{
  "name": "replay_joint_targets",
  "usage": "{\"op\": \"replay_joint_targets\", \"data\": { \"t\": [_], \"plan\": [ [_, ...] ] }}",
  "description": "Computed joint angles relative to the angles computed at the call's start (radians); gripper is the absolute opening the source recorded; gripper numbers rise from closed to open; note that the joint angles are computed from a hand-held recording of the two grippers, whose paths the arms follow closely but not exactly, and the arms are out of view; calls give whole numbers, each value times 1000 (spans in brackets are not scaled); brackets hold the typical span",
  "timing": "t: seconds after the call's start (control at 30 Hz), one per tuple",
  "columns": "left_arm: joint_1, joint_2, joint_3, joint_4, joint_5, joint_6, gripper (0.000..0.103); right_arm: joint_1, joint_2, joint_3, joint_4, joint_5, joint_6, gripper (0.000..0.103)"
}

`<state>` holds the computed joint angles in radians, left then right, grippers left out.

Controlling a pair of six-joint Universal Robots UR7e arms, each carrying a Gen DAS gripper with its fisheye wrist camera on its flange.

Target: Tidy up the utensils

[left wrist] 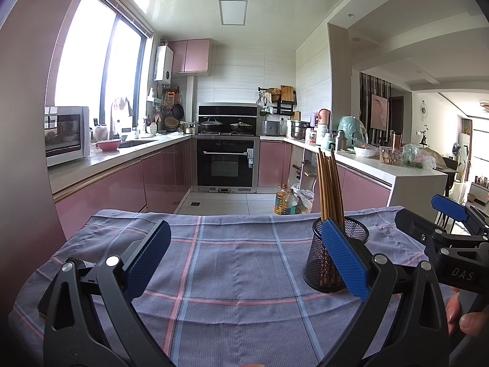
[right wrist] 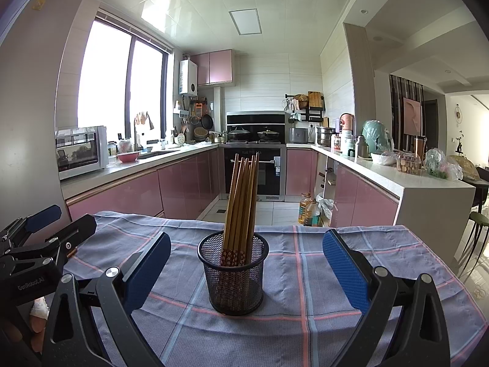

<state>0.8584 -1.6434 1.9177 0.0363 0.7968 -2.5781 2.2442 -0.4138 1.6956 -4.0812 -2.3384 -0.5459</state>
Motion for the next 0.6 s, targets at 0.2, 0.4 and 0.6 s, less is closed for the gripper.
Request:
{"op": "replay_joint_targets", "data": {
  "t": [0.2,0.4,0.6],
  "plan": [
    [-9,0,14,-12,-24,6,97,-1,0,1,0,2,2,96],
    [-15,8,11,-7,-42,12,97,-4,0,0,-3,-11,-6,96],
    [38,98,-90,127,-89,-74,97,-63,-38,24,72,-131,39,96]
  ]
}}
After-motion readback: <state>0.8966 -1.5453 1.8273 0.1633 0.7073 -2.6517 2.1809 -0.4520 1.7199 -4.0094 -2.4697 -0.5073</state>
